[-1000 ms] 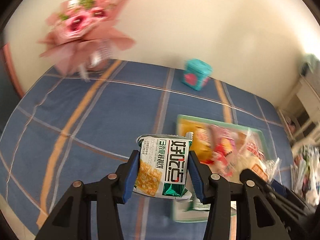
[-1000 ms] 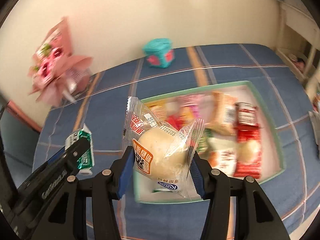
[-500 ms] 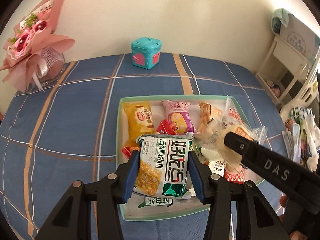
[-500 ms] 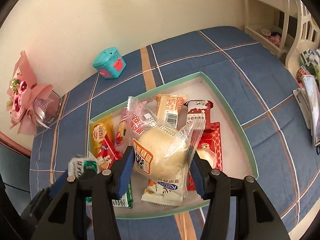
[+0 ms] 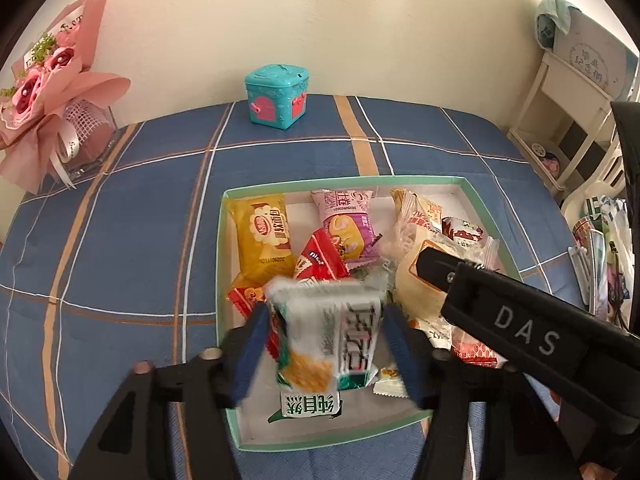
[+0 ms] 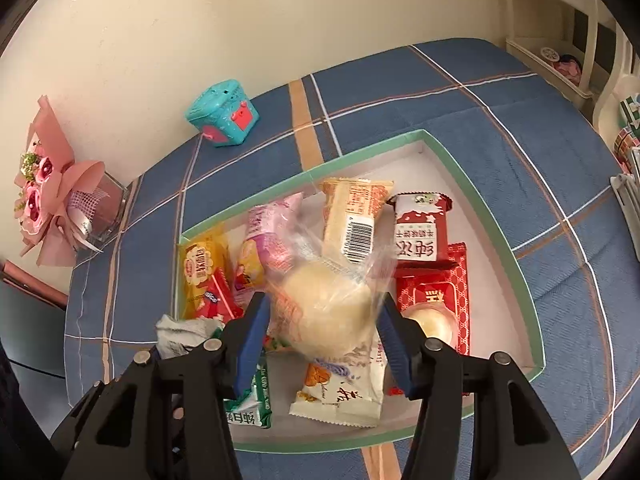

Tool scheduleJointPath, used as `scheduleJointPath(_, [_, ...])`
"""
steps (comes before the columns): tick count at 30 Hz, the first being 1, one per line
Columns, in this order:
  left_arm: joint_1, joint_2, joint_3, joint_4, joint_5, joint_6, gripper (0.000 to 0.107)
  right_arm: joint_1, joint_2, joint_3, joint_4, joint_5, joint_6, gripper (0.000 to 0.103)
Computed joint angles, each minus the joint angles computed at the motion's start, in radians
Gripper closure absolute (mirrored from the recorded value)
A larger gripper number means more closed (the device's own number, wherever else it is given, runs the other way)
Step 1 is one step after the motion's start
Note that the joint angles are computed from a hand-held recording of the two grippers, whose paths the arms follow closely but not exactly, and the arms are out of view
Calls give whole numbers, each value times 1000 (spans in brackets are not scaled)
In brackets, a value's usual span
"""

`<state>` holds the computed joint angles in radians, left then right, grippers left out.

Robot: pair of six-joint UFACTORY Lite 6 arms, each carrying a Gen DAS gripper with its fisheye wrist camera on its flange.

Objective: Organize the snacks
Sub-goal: 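Lower both snacks into the tray and open both tools to release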

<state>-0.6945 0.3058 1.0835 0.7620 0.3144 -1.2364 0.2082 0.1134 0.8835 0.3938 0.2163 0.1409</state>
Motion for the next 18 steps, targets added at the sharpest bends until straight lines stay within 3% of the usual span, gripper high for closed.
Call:
scheduleJointPath(4, [2,-45,-34,18,27,-23,27,10,-18,-12,-67,0,71,42])
scheduleJointPath(7, [8,-97,-86,39,53,-56,14,30,-51,-34,-168,0,176,41])
scheduleJointPath(8, [9,-113,-104,52,72,-76,11,36,-66,-45,-194,0,200,40])
scheduleJointPath(10, [14,-135,-134,81,116,-115,6,66,-102,-69,-316,0,329,26])
scheduleJointPath(11, [21,-146,-151,98,136,-136,4,85,-115,-78,-390,5,410,19])
scheduleJointPath(18, [143,-259,-305,158,177,-224,4,173,-176,-128,-653,21,698,16])
